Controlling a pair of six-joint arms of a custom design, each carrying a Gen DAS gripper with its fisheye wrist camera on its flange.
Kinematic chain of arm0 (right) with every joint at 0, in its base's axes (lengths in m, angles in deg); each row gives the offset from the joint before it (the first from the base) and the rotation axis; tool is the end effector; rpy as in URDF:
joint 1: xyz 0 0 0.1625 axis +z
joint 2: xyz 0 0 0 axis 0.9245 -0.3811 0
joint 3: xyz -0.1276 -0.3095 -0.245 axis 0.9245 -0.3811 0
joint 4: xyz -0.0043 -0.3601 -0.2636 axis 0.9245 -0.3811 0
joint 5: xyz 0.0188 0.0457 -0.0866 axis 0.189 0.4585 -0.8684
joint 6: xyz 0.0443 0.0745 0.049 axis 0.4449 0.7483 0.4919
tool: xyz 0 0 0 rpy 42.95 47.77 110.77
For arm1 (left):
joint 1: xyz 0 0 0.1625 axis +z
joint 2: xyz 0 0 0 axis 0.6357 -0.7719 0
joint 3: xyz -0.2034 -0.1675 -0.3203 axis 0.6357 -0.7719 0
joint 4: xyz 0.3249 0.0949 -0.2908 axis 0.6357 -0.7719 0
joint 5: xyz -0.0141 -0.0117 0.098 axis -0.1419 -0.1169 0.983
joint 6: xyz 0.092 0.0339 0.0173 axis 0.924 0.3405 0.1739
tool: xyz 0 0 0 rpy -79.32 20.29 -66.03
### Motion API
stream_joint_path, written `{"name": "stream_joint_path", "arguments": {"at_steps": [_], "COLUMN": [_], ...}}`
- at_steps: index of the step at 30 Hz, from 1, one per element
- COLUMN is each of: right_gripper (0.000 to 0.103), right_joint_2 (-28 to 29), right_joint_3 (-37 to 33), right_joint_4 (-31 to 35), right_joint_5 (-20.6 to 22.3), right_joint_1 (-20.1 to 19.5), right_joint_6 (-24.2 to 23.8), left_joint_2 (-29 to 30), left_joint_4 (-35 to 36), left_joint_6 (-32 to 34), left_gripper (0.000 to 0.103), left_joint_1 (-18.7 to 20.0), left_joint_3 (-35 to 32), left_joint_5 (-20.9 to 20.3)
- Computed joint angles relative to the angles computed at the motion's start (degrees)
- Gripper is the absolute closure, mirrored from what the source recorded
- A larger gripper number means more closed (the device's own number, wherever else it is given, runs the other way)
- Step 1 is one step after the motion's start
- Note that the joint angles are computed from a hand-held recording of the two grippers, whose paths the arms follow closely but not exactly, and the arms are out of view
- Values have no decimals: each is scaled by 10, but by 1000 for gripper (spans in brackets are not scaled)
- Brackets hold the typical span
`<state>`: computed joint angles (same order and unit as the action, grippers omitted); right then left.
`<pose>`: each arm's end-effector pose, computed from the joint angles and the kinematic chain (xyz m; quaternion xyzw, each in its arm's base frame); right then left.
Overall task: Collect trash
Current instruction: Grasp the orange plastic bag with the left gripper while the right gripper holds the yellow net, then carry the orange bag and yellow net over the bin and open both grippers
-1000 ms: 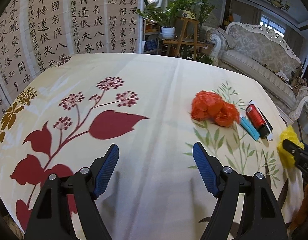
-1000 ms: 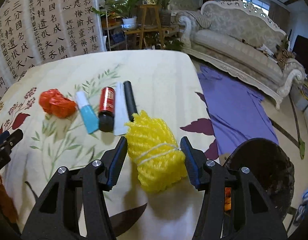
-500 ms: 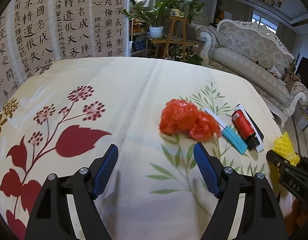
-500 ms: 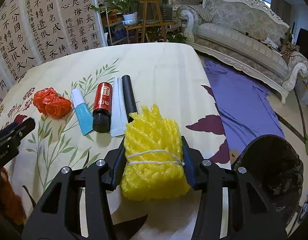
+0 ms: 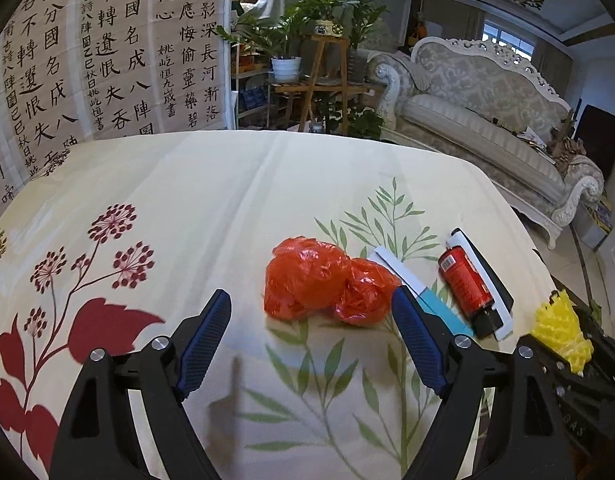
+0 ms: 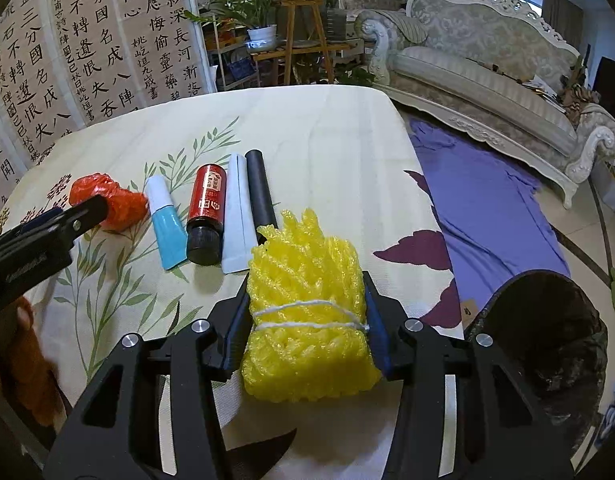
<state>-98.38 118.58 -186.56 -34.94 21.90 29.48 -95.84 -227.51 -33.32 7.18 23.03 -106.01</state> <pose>0.0821 -0.5498 0.1784 0.1578 -0.8827 0.3049 0.3210 -0.2492 -0.5772 0.0540 0.1283 0.8679 -0.3579 0.3198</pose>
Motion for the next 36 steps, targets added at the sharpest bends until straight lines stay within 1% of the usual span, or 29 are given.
{"name": "stream_joint_path", "arguments": {"at_steps": [4, 6, 7, 8, 9, 11, 14, 18, 22, 32, 36], "right_gripper": [54, 54, 54, 54, 54, 54, 54, 54, 54, 56, 57], "right_joint_2": [0, 0, 0, 0, 0, 1, 0, 1, 1, 9, 5], "right_joint_3": [0, 0, 0, 0, 0, 0, 0, -1, -1, -3, 0], "right_joint_4": [0, 0, 0, 0, 0, -1, 0, 0, -1, -13, -11], "right_joint_5": [0, 0, 0, 0, 0, -1, -1, -2, -3, -18, -13], "right_joint_1": [0, 0, 0, 0, 0, 0, 0, 1, 1, 8, 6], "right_joint_6": [0, 0, 1, 1, 1, 0, 0, -1, -2, -10, -6], "left_joint_2": [1, 0, 0, -1, -2, -4, -7, -9, -15, -45, -56], "left_joint_4": [41, 49, 45, 41, 45, 48, 38, 32, 27, 50, 56], "left_joint_6": [-27, -34, -34, -31, -33, -36, -35, -34, -38, -79, -93], "left_gripper": [23, 23, 27, 37, 41, 47, 50, 53, 53, 53, 53], "left_joint_1": [7, 10, 10, 11, 13, 16, 15, 13, 11, -7, -14], "left_joint_3": [-12, -14, -13, -12, -13, -13, -8, -3, 5, 48, 64], "left_joint_5": [-4, -6, -7, -12, -18, -30, -33, -32, -28, -13, -7]}}
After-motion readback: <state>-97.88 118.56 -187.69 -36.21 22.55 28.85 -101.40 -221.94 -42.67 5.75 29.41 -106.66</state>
